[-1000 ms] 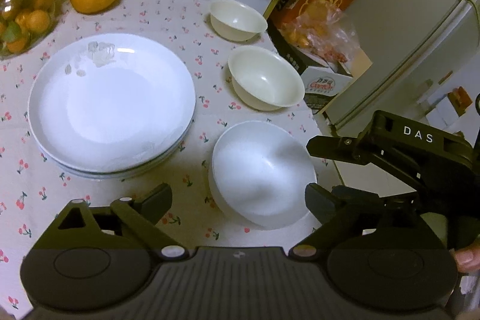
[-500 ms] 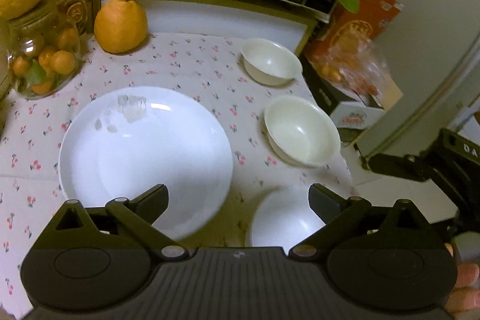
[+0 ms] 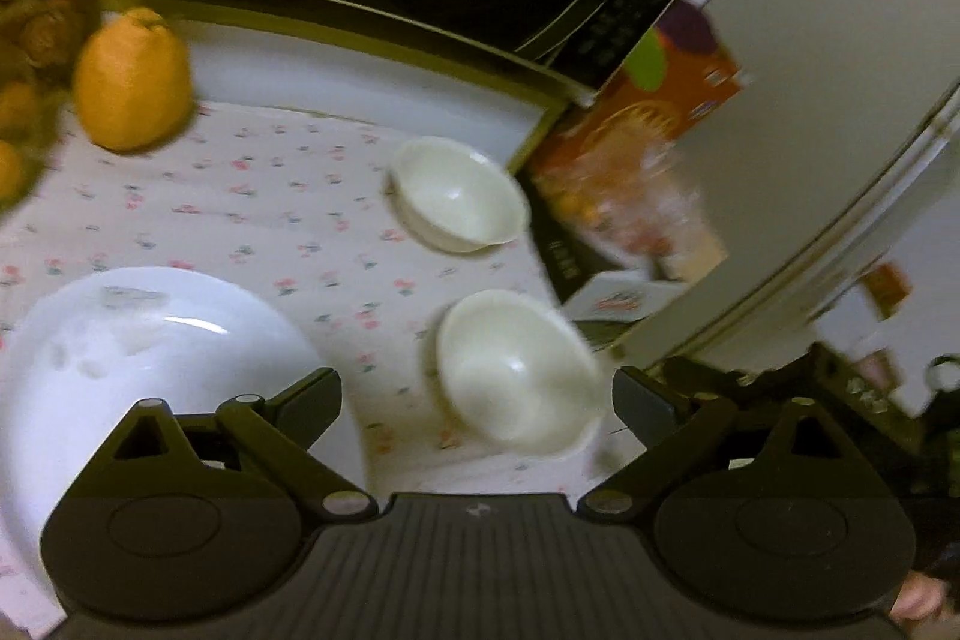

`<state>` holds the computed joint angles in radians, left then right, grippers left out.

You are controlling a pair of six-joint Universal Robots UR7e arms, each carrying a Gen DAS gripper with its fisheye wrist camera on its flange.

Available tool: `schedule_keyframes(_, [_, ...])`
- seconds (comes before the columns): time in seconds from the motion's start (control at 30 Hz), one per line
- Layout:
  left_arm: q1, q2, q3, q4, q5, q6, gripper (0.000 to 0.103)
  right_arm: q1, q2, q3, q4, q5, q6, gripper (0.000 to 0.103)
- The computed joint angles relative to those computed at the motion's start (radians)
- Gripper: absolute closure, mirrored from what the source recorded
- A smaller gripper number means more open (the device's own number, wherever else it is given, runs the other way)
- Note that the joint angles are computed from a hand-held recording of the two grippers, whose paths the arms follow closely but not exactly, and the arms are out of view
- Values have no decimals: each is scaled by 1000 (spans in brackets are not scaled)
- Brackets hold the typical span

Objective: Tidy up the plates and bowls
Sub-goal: 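Move both tools toward the cream bowls, then grasp the nearer cream bowl rim with left tool while right tool grasps it too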

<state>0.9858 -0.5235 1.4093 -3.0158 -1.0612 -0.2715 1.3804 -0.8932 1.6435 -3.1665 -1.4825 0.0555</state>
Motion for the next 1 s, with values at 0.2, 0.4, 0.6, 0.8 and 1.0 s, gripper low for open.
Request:
schedule_keyframes(0.2, [28,47,-85,43,-60,14,27,-32,30,-38,-32,77,31,16])
schedule_keyframes(0.4, [44,97,-167,103,-67,9,40,-36,60,-72,-32,86,14,26])
schedule_keyframes(0.6, [55,129,-213,170,-42,-39,54,-19,88,-101,-20,18,-21,45])
schedule_keyframes(0.8, [52,147,-231,152,-30,-26,59,-9,113,-118,-41,-42,-48,62])
schedule_keyframes(1.0, [40,164,-246,146,9,10,68,0,124,-120,-57,-78,-71,72])
